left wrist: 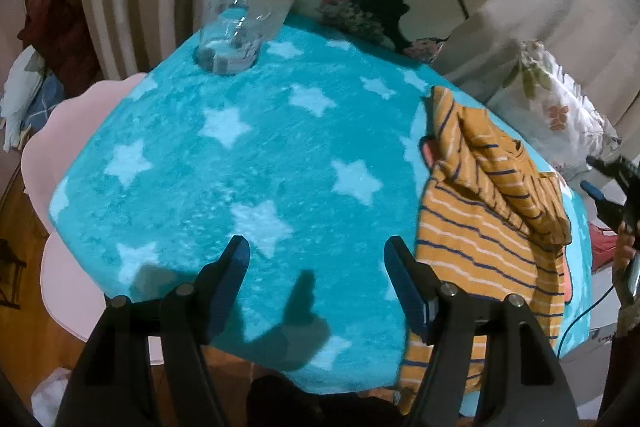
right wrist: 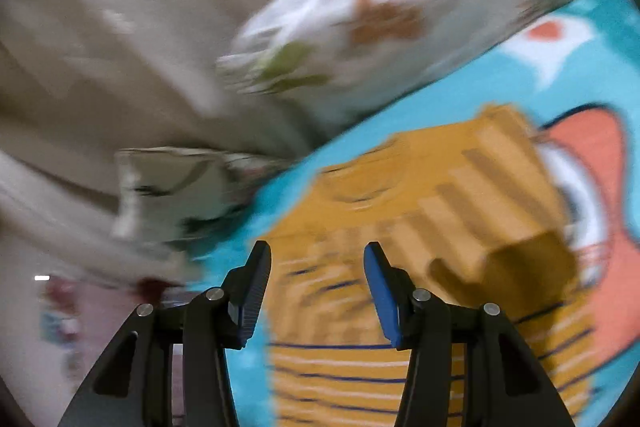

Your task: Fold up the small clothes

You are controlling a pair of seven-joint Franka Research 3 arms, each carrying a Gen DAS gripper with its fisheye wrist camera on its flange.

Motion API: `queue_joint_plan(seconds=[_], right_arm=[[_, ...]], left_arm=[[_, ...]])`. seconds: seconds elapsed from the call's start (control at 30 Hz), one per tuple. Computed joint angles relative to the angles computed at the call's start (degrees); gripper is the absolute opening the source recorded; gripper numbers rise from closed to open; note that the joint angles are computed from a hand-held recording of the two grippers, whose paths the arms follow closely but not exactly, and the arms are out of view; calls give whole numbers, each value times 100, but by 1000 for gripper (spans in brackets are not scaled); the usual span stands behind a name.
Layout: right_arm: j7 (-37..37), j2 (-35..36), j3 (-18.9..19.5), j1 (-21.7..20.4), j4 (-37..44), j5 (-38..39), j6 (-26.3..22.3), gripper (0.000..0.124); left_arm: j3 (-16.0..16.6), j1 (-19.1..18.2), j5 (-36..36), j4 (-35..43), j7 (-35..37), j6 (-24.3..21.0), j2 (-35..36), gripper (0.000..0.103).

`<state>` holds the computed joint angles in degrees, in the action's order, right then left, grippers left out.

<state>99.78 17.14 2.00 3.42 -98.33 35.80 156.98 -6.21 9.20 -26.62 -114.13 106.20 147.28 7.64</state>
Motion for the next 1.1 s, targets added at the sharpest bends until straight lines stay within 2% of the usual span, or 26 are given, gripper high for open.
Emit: queue_joint_plan(seconds=[0.07, 0.1, 0.2, 0.27, 0.37, 0.4, 0.5, 0.63, 0.77, 0.87, 1.0, 1.1], right_arm=[[608, 28, -338, 269, -54, -793, 19, 52], [694, 71, -349, 301, -66, -946, -16, 52], [153, 488, 58, 95, 310, -582, -214, 52], [213, 963, 162, 129, 832, -718, -394, 52], [717, 1596, -202, 522, 1531, -1245, -686, 52], [895, 1874, -173, 512, 1846, -1255, -827, 52], [671, 2220, 454, 216, 2154, -583, -886, 52], [-601, 2035, 733, 554, 2084, -906, -1327, 60], [-1645, 1834, 976, 646, 1816, -637, -2001, 61], [-1912, 1547, 848, 760, 1442, -513, -2295, 61], [-1885, 753, 565, 672, 417, -62, -1749, 61], [-1358, 321, 174, 717, -94, -310, -1205, 61]], left_arm=[[-6, 25, -26, 122, 51, -150, 109, 69], [-19, 36, -38, 175, 88, -201, 156, 69], [-93, 35, -65, 331, 194, -284, 252, 69], [-151, 35, -139, 351, 373, -286, 238, 69], [-159, -21, -50, 266, 526, -204, 156, 69], [-145, -34, -8, 246, 539, -185, 142, 69], [-79, -14, 32, 190, 509, -164, 129, 69], [-27, 105, -103, 330, 340, -282, 304, 69], [-86, 216, -258, 504, 331, -322, 456, 69], [-148, 244, -273, 606, 434, -321, 521, 69], [-253, 239, -230, 949, 660, -499, 761, 70], [-398, 191, -104, 1542, 888, -676, 1224, 71]])
